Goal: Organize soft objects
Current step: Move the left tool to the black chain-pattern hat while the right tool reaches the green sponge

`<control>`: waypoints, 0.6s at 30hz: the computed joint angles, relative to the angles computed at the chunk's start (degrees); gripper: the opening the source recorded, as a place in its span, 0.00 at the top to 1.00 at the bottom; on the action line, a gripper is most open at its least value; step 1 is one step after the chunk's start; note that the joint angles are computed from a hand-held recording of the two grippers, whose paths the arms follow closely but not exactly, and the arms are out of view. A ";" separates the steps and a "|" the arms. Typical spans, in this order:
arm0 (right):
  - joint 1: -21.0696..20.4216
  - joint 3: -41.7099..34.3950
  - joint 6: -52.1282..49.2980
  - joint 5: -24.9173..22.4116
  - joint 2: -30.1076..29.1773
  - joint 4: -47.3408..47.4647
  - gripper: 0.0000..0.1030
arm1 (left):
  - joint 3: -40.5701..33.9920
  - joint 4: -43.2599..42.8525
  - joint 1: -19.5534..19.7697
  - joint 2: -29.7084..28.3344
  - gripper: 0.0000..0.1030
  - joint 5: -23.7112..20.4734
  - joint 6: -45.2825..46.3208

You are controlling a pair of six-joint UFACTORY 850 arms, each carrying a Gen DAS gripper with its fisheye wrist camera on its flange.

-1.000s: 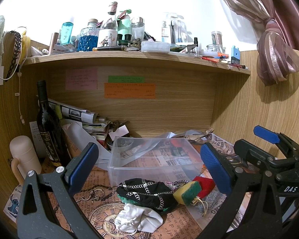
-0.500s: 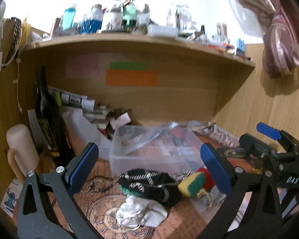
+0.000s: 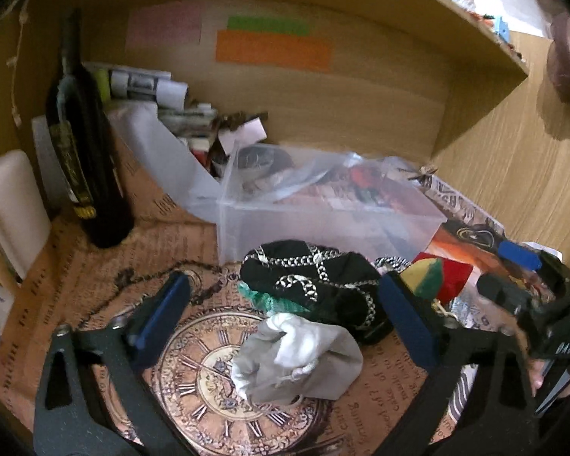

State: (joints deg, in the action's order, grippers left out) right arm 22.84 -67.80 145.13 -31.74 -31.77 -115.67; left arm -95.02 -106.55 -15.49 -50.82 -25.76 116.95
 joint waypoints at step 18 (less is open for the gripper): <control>-3.33 -6.17 0.75 13.65 -5.65 -5.68 0.27 | -19.46 34.61 0.36 -11.75 0.42 -6.40 -42.31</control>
State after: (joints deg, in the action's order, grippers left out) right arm 19.51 -73.97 145.88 -18.08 -37.41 -121.35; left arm -114.48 -71.95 -15.13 -62.56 -32.16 74.64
